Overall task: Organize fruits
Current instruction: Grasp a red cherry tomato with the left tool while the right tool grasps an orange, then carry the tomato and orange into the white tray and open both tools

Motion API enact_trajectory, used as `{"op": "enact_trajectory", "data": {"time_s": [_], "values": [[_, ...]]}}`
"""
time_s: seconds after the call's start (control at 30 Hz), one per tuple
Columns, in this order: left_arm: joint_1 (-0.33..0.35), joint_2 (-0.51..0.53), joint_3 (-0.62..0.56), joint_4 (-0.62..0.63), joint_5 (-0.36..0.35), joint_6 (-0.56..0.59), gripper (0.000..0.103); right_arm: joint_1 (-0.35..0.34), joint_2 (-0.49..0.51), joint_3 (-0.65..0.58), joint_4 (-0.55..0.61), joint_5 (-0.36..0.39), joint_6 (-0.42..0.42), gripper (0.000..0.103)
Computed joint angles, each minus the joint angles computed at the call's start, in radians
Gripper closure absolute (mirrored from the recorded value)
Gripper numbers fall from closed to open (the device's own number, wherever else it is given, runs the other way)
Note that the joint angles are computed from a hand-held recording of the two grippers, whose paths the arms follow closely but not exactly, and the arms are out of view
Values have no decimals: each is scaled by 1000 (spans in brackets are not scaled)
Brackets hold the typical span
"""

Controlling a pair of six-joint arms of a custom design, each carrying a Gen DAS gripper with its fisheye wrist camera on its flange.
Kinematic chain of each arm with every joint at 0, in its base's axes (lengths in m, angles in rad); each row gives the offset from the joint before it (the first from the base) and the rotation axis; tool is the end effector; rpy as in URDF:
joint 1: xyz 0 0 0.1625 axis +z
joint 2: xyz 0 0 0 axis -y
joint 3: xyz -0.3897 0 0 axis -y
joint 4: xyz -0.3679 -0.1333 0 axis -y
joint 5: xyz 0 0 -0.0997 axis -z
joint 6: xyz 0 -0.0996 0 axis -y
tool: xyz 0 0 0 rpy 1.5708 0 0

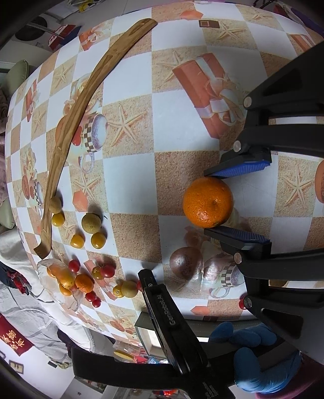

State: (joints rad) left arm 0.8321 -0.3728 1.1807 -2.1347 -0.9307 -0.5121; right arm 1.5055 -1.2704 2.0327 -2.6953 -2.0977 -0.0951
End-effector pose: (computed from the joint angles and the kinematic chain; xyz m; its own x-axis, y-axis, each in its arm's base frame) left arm -0.3252 -0.6434 -0.0631 -0.7524 0.2122 -0.6236 0.3266 0.9423 -0.0734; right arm 0.0501 -0.5095 0.2355 -0.8528 0.1445 0.5018 -0.0201 0.9511 -0.3081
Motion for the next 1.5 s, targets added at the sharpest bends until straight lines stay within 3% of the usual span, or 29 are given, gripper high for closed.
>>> {"op": "enact_trajectory", "data": {"time_s": [0.17,0.47,0.73,1.03,1.2,1.5], "values": [[-6,-56,72,-57,-44,41,71,7,-1,-1,1,6,1,61],[-7,-166,178,-88,-49,34,71,46,31,-27,16,3,6,61],[12,-287,285,-93,14,12,71,110,103,-80,33,4,13,61],[65,-423,393,-61,133,-29,71,198,242,-192,79,44,1,61],[111,-450,408,-32,183,-32,71,233,340,-285,114,71,-7,61],[166,-452,407,-21,182,-32,71,272,501,-441,179,48,-30,61]]}}
